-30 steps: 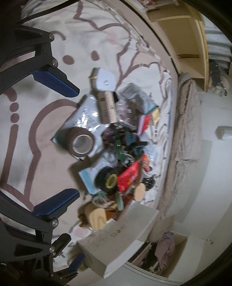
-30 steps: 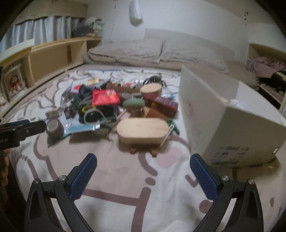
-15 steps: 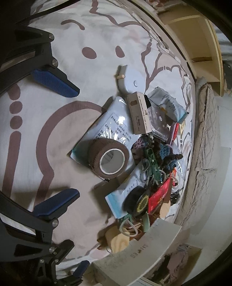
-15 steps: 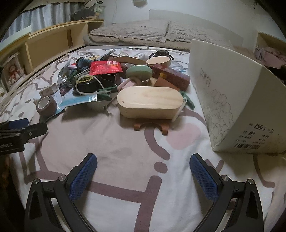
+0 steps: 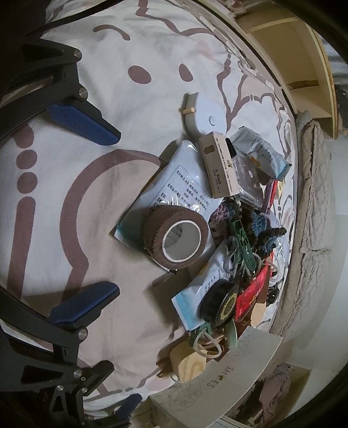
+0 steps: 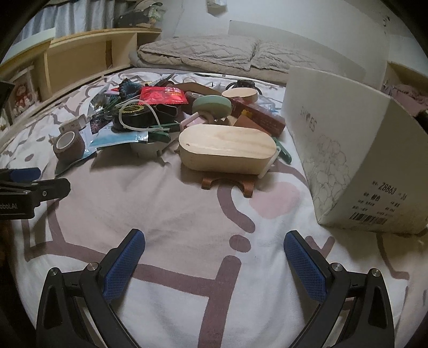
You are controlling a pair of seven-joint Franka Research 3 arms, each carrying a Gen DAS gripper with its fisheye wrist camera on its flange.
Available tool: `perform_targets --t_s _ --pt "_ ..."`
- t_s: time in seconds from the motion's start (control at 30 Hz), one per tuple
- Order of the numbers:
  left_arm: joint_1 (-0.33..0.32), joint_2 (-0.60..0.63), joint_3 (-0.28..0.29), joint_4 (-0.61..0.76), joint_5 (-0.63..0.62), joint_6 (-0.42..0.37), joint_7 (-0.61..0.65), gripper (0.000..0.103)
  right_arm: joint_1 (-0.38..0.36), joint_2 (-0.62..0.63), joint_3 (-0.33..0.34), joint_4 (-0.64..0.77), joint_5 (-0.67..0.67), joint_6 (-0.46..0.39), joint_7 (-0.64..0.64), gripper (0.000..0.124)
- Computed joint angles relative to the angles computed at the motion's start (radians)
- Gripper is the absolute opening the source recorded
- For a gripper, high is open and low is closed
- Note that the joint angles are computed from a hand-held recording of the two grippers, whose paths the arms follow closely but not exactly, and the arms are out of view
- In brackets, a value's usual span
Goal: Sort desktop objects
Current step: 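Grasp the brown tape roll with the left gripper while the right gripper approaches a green clothespin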
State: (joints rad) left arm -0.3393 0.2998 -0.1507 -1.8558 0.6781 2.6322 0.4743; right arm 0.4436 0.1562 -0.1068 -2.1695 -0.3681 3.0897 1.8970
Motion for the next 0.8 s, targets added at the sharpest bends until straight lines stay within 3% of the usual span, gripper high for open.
perform_targets --t_s 0.2,0.4,0.63,0.8 --pt "0.021 -0.039 0.015 -0.064 0.002 0.135 -0.069 0.100 0.016 0.005 -0.019 -0.007 0.003 0.024 0.017 0.103" --pt "-0.021 -0.042 0.050 -0.032 0.207 0.111 -0.194 0.087 -0.055 0.009 0.076 0.011 0.169 -0.025 -0.131 0.103" --pt "-0.009 -0.013 0.032 0.007 0.243 0.109 -0.163 0.069 -0.040 0.004 0.065 0.012 0.190 -0.039 -0.153 0.103" --pt "-0.010 -0.001 0.043 0.020 0.251 0.134 -0.179 0.058 -0.142 -0.008 0.196 0.027 0.441 -0.069 -0.370 0.103"
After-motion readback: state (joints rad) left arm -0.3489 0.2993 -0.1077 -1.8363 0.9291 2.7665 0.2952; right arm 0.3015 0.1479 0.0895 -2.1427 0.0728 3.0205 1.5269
